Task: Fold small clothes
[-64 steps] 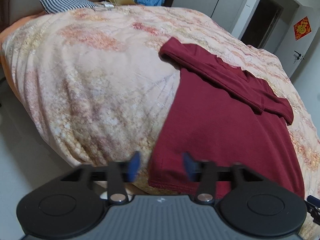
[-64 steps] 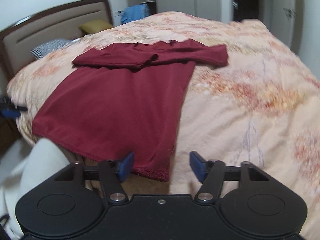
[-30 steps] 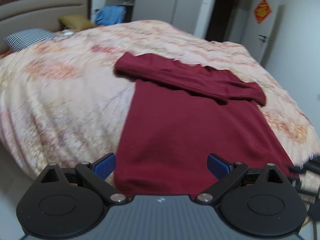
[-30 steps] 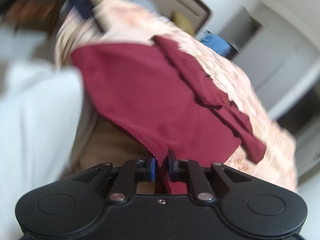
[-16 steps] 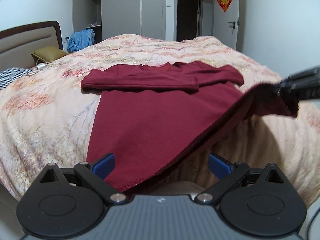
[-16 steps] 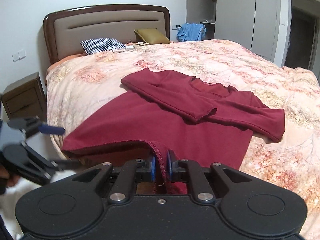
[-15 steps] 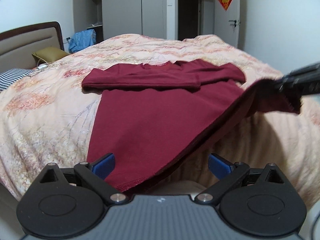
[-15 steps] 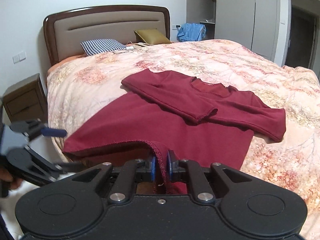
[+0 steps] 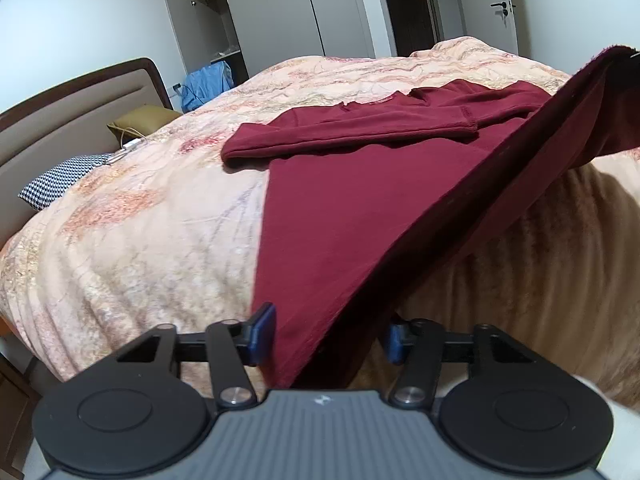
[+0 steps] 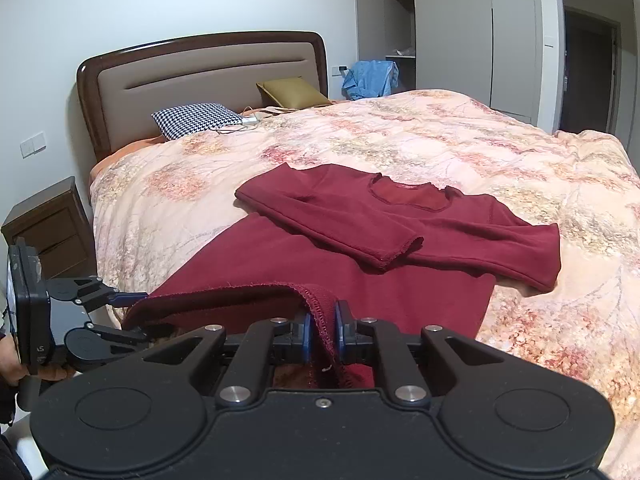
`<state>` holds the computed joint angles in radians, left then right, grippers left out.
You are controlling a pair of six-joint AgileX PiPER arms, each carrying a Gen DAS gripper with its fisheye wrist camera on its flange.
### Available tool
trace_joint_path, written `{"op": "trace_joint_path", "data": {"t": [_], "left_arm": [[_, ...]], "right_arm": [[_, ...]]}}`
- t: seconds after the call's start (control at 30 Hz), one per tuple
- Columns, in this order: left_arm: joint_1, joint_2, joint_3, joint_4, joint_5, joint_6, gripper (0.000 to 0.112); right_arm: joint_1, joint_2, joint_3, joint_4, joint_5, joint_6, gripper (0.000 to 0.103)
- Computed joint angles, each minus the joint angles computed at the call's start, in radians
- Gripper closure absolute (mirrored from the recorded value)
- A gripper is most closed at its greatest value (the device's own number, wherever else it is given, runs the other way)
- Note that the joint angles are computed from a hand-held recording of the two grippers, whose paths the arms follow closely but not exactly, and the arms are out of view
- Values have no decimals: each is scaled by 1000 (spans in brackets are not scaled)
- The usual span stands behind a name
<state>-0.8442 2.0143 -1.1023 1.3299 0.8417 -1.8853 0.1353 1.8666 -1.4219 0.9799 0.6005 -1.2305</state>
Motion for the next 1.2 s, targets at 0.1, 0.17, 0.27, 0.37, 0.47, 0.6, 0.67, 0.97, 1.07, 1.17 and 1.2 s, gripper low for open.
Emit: {"op": "trace_joint_path", "data": {"t": [0.1, 0.17, 0.27, 0.37, 0.47, 0.6, 0.67, 0.97, 1.07, 1.17, 1.2], "left_arm": [[-8, -10, 24, -1, 25, 18, 64], [-8, -26, 47, 10, 13, 7, 72], [-10, -43, 73, 33, 1, -15, 85], [-12, -60, 90, 53, -16, -23, 101], [-24, -73, 107, 86, 0, -54, 108], [-63, -91, 120, 121, 77, -81, 109], [-90, -115, 136, 138, 123, -100, 109], [-216, -257, 186, 153, 262, -56, 109], [-272, -306, 192, 90, 271, -37, 109], [-355, -348, 205, -6, 310, -15, 109], [-388, -359, 205, -36, 331, -7, 109]], "right_arm": [[-3, -6, 8, 4, -6, 2, 91], [-4, -8, 13, 6, -10, 4, 91], [-1, -20, 34, 7, -26, -1, 91], [11, -46, 79, 18, -73, -39, 91], [34, -91, 166, 73, -164, -158, 91], [64, -158, 305, 243, -295, -413, 96], [69, -195, 371, 376, -333, -578, 98], [-13, -372, 533, 360, -240, -578, 100], [-73, -438, 552, 228, -139, -431, 100], [-137, -512, 570, 99, -16, -300, 100], [-159, -534, 572, 55, 31, -261, 100]]}}
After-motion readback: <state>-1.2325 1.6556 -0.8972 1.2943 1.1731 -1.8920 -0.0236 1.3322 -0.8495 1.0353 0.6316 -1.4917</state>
